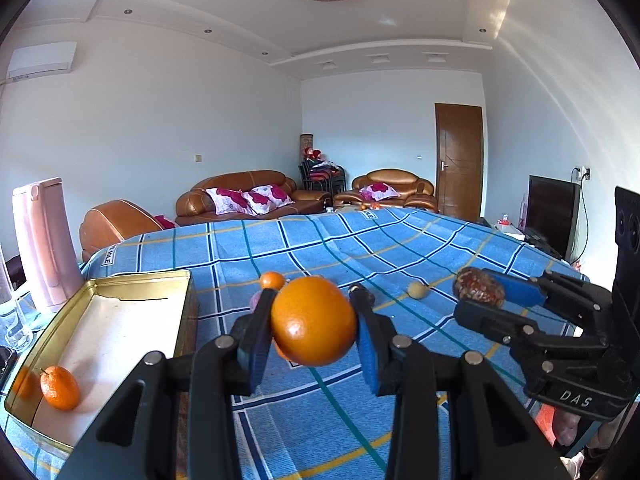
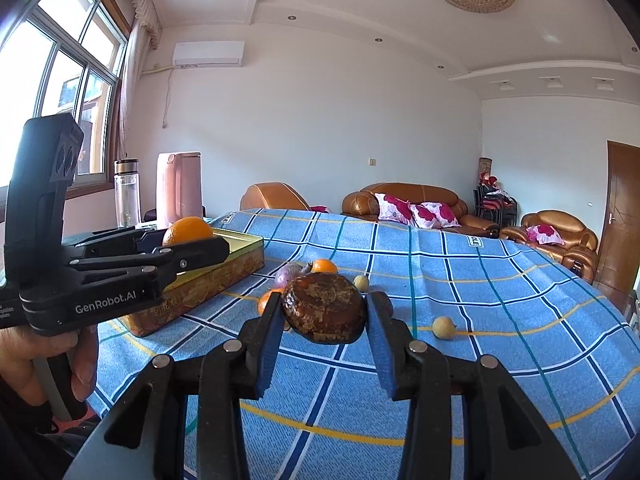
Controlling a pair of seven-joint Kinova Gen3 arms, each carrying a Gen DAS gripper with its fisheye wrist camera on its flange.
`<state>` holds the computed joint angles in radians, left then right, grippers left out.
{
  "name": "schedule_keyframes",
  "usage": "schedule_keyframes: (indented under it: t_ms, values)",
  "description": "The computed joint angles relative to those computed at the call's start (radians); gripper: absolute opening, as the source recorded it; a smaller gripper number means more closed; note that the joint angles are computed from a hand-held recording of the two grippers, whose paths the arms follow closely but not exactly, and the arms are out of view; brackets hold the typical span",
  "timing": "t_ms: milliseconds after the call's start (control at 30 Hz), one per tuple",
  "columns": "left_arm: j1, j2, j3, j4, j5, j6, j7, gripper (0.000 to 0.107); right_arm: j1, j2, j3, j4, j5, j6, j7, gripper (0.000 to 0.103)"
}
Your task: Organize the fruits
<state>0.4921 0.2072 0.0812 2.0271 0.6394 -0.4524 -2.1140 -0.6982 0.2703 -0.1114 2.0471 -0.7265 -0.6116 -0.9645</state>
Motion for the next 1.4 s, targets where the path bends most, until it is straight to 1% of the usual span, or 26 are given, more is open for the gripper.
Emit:
schedule_keyframes:
  t_ms: [267,767,1100,1400]
  values:
    - [-0.005,-0.014,-0.003,0.018,0.033,-0.027,-0.014,0.039,-0.008,0.001,0.001,-0.036,0.005,0.019,0.031,0.043]
    - [-0.049,-0.044,0.007,0.043,0.066,-0.038,-0.011,0.039,-0.036,0.023,0.006,-0.104,0.026,0.049,0.077,0.043]
    - [-0.083,-0.053,0.004,0.054,0.071,-0.037,0.006,0.039,-0.047,0.047,0.017,-0.179,0.068,0.118,0.09,0.043]
    - [-0.122,-0.067,-0.009,0.07,0.074,-0.013,0.024,0.039,-0.089,0.093,0.059,-0.275,0.092,0.203,0.103,0.043]
